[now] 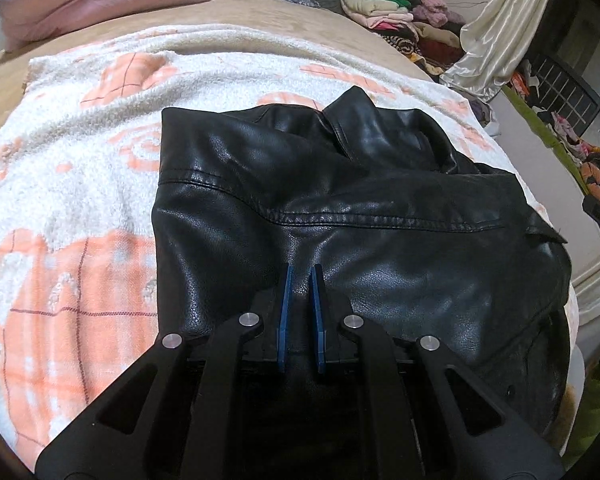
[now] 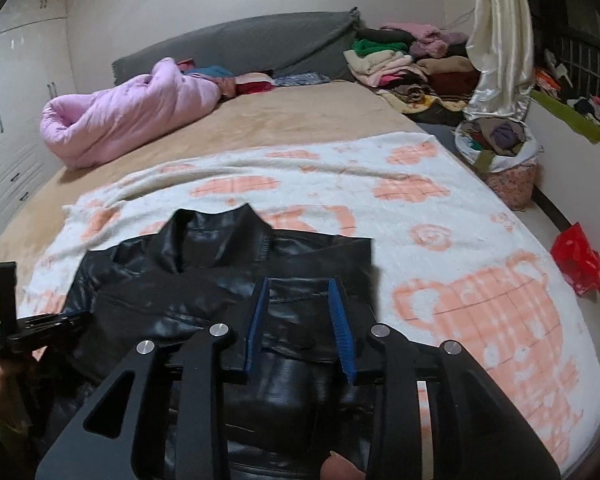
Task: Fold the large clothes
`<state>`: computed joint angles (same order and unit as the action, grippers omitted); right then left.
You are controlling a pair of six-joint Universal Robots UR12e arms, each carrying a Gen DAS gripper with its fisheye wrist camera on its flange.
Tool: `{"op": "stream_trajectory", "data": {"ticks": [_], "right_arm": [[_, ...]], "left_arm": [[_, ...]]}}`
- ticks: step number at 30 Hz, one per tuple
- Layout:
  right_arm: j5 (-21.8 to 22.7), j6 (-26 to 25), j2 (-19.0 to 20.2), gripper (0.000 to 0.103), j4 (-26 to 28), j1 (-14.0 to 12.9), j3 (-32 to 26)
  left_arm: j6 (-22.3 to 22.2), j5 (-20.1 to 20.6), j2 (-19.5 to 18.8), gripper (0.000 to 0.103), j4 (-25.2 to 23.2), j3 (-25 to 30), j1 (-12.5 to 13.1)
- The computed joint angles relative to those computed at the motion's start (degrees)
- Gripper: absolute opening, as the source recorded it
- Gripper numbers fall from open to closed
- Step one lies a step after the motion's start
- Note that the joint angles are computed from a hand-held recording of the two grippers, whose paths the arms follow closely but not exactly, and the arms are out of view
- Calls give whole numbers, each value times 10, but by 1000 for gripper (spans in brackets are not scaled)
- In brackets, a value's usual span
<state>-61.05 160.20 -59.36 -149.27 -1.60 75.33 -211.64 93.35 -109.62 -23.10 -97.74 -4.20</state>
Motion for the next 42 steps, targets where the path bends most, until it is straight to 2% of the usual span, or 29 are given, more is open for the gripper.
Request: {"op": "stream_trajectory", "data": {"ticks": [6, 9, 10, 12, 13, 14, 15, 19, 22, 25, 27, 28, 29, 30, 34, 35, 36, 37, 38, 39, 40, 42], "right_arm": [[3, -76, 2, 30, 34, 35, 1], [-14, -107, 14, 30, 68, 56, -12], [-27, -110, 19, 30, 80, 62, -18], [-98, -99, 36, 28, 118, 77, -41], [-110, -91, 45, 27, 145, 79, -54], [-105, -77, 57, 26, 178, 77, -69], [-99, -67, 63, 25, 188, 75, -75], [-83, -59, 64, 25, 173, 72, -68], [-49, -55, 56, 26, 167, 62, -58], [-14, -24, 23, 43, 62, 41, -6], [-6, 17, 9, 50, 5, 27, 17], [-12, 34, 6, 52, -12, 23, 23], [-30, 54, 4, 57, -25, 18, 25], [-45, 62, 5, 61, -18, 16, 21], [-91, 65, 21, 62, 71, 13, -10], [-79, 63, 25, 56, 87, 10, -15], [-57, 51, 30, 30, 107, 8, -20], [-40, 39, 32, 26, 117, 8, -22], [-31, 26, 28, 14, 104, 9, -16], [-20, 9, 24, 11, 79, 9, -7], [-21, -1, 20, 11, 35, 11, 3], [-28, -12, 15, 11, -8, 15, 11]], "left_arm": [[2, 2, 0, 3, -1, 1, 0], [4, 5, -2, 3, -2, 2, -1], [4, 5, -2, 3, -2, 2, -1], [2, 4, -3, 3, -2, 4, -1], [2, 3, -4, 3, -1, 5, -1], [2, 0, -3, 3, 0, 4, 0], [2, -3, -4, 3, 1, 4, 0], [5, 1, -4, 4, -2, 5, 0], [2, -7, -2, 4, 6, 2, 2], [2, 4, 6, 4, 15, -1, 1], [4, 13, 11, 18, 26, -4, -2], [3, 14, 14, 29, 35, -6, -3], [2, 14, 16, 31, 42, -8, -5], [4, 13, 17, 31, 46, -8, -7], [31, 12, 16, 31, 45, -1, -20], [38, 7, 13, 31, 38, 3, -22], [45, -2, 10, 31, 31, 6, -23], [49, -11, 6, 31, 22, 11, -24], [53, -13, 1, 31, 10, 15, -25], [56, -7, -2, 31, 2, 18, -27], [60, 2, -5, 31, -5, 21, -30], [60, 6, -9, 31, -8, 22, -30]]}}
